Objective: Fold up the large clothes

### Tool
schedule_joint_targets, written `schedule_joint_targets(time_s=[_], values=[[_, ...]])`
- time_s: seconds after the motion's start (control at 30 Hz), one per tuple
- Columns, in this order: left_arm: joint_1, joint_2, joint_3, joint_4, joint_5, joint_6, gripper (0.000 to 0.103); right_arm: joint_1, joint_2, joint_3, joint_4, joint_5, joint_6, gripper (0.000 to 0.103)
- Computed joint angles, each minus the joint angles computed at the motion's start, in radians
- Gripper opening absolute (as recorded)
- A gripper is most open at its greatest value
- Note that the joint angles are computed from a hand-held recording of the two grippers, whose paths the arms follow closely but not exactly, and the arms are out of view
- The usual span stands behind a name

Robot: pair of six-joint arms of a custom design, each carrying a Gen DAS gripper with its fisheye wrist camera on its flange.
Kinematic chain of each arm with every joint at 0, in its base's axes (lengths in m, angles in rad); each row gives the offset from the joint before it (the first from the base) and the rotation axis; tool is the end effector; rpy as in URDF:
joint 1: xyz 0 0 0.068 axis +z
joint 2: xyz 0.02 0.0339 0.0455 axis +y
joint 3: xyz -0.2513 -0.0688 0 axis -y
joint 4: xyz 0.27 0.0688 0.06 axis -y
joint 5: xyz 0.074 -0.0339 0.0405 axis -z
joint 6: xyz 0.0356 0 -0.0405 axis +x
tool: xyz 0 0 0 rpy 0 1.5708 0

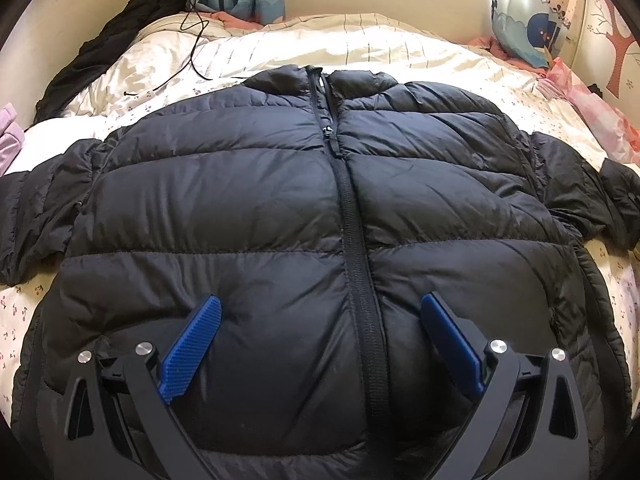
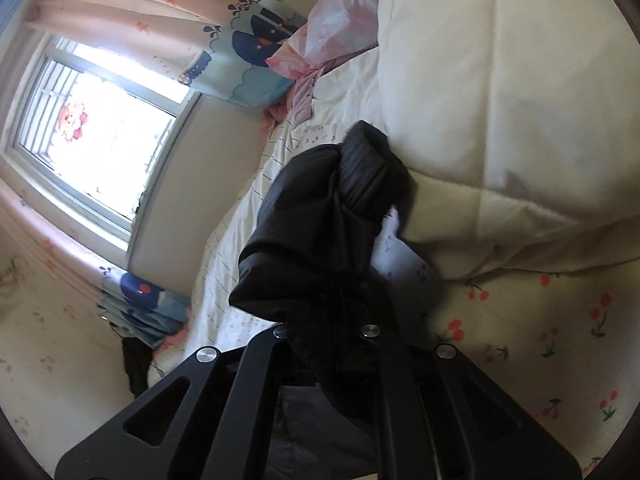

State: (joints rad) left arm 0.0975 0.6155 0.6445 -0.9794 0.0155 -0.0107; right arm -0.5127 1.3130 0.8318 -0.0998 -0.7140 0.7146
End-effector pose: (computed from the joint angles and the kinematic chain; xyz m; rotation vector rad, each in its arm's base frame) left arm 0.1460 0.0137 0.2372 -0.1301 2.5177 0.0155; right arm 0.2793 -0.1305 0.2293 0.8532 1.9365 0.8827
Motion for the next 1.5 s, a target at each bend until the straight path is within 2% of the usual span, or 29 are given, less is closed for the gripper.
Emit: schedule_joint_targets(time_s=[0.17, 0.3, 0.43, 0.6, 0.63, 0.7, 0.73, 0.77, 0.83, 0.97, 1.1, 1.23, 1.3, 1.4, 1.43, 1.47, 1.5], values=[[0.019, 0.002, 0.001, -0.002, 0.021, 0.011, 0.096, 0.037, -0.014, 0.075, -0.065, 0.035, -0.052, 0.008], [0.054, 0.006, 0.013, -0.013, 0.058, 0.03, 0.096, 0.149, -0.058, 0.173, -0.168, 0.147, -0.181, 0.008], [0.158, 0.023, 0.038, -0.033, 0.152, 0.07, 0.096, 0.392, -0.092, 0.264, -0.269, 0.327, -0.365, 0.008], [0.359, 0.096, 0.08, -0.056, 0.31, 0.127, 0.096, 0.825, -0.031, 0.306, -0.335, 0.564, -0.543, 0.008], [0.393, 0.113, 0.087, -0.062, 0.337, 0.138, 0.096, 0.915, 0.005, 0.301, -0.34, 0.597, -0.565, 0.011], [0.447, 0.135, 0.1, -0.079, 0.378, 0.156, 0.096, 0.998, 0.073, 0.299, -0.355, 0.566, -0.553, 0.035], [0.459, 0.14, 0.103, -0.082, 0.385, 0.16, 0.096, 1.032, 0.101, 0.288, -0.355, 0.554, -0.541, 0.056], [0.469, 0.14, 0.105, -0.084, 0.387, 0.166, 0.096, 1.053, 0.114, 0.277, -0.352, 0.551, -0.536, 0.062], [0.48, 0.138, 0.105, -0.091, 0.391, 0.175, 0.096, 1.084, 0.119, 0.244, -0.349, 0.537, -0.532, 0.065], [0.485, 0.14, 0.107, -0.096, 0.395, 0.181, 0.096, 1.071, 0.014, 0.181, -0.347, 0.522, -0.474, 0.077], [0.478, 0.139, 0.106, -0.092, 0.389, 0.171, 0.096, 1.141, -0.036, 0.212, -0.417, 0.675, -0.577, 0.086], [0.478, 0.136, 0.105, -0.093, 0.389, 0.17, 0.096, 1.258, 0.089, 0.343, -0.462, 0.825, -0.703, 0.095], [0.477, 0.139, 0.105, -0.091, 0.387, 0.173, 0.096, 1.283, 0.18, 0.42, -0.483, 0.832, -0.726, 0.096], [0.477, 0.142, 0.103, -0.089, 0.387, 0.177, 0.096, 1.277, 0.359, 0.576, -0.574, 0.824, -0.697, 0.095], [0.482, 0.145, 0.105, -0.092, 0.392, 0.18, 0.096, 1.257, 0.398, 0.61, -0.594, 0.795, -0.678, 0.087], [0.482, 0.144, 0.106, -0.094, 0.394, 0.18, 0.096, 1.238, 0.419, 0.625, -0.601, 0.764, -0.656, 0.073], [0.486, 0.145, 0.109, -0.097, 0.398, 0.183, 0.096, 1.21, 0.428, 0.628, -0.596, 0.718, -0.629, 0.067]])
